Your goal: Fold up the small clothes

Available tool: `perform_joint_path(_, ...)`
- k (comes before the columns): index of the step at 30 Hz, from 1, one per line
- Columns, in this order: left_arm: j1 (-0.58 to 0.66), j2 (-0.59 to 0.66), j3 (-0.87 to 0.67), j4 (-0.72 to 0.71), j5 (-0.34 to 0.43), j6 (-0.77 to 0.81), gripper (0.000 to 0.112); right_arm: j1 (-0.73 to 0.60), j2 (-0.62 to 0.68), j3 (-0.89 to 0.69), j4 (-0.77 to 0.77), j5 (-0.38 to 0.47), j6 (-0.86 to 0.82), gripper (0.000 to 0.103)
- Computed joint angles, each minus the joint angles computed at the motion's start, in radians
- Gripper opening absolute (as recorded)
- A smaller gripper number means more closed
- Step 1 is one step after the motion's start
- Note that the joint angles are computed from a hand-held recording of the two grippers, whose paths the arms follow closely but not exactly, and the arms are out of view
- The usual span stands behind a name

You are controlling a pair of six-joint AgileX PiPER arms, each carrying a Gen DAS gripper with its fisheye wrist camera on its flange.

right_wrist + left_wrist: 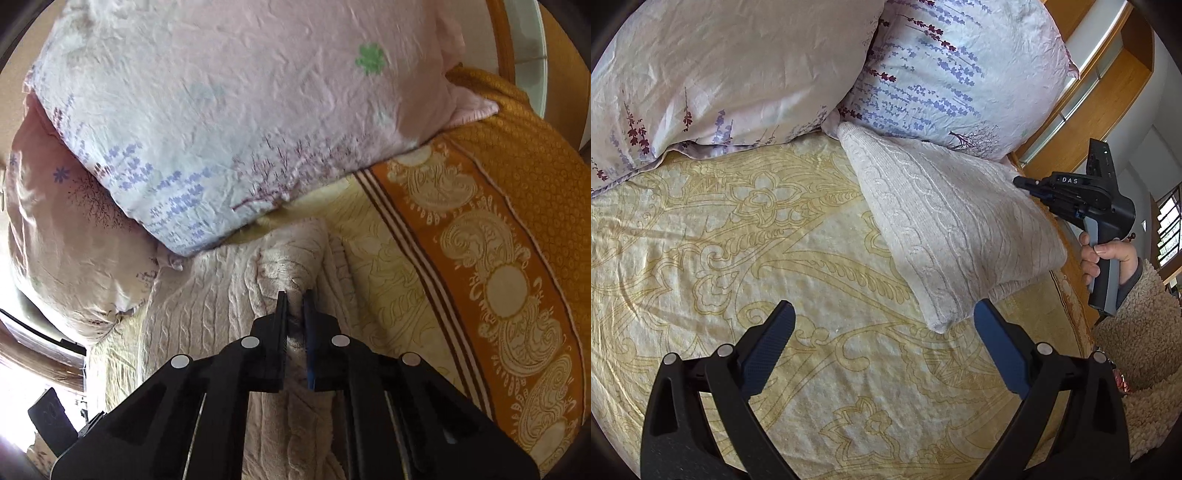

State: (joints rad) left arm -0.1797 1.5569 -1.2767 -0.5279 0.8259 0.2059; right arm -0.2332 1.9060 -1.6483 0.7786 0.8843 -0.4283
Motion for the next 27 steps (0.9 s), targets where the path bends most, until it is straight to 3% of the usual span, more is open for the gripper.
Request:
perform_joint_path(3, 0.001, 0.0, 0.004, -0.002, -0.004, -0.002, 0.097, 0.021, -0.014, -0.03, -0.064, -0.05, 0.037, 0.007)
perform_joint_path(8, -0.006, -0.005, 0.012, 0.013, -0.012, -0.013, 0.097, 0.055, 0.021, -0.045, -0.246, -0.062, 0.141, 0.007)
perform_joint_path(11, -0.019, -0.003, 0.009, 0.041, -0.015, -0.034, 0.097, 0.05, 0.044, -0.014, -0.272, -0.061, 0.169, 0.007)
perform_joint_path(18, -0.098, 0.037, -0.04, 0.282, -0.004, -0.238, 0.098, 0.056, 0.064, -0.018, -0.285, -0.058, 0.193, 0.008)
perform_joint_path(20, -0.141, 0.046, -0.054, 0.422, 0.003, -0.343, 0.098, 0.029, 0.055, -0.011, -0.227, -0.039, 0.166, 0.013)
perform_joint_path(24, -0.198, 0.062, -0.074, 0.596, 0.026, -0.463, 0.098, -0.024, 0.011, 0.032, -0.148, -0.008, 0.12, 0.047)
perform_joint_path(27, -0.21, 0.072, -0.086, 0.633, 0.04, -0.487, 0.1, -0.077, -0.035, 0.102, -0.056, 0.027, 0.039, 0.054)
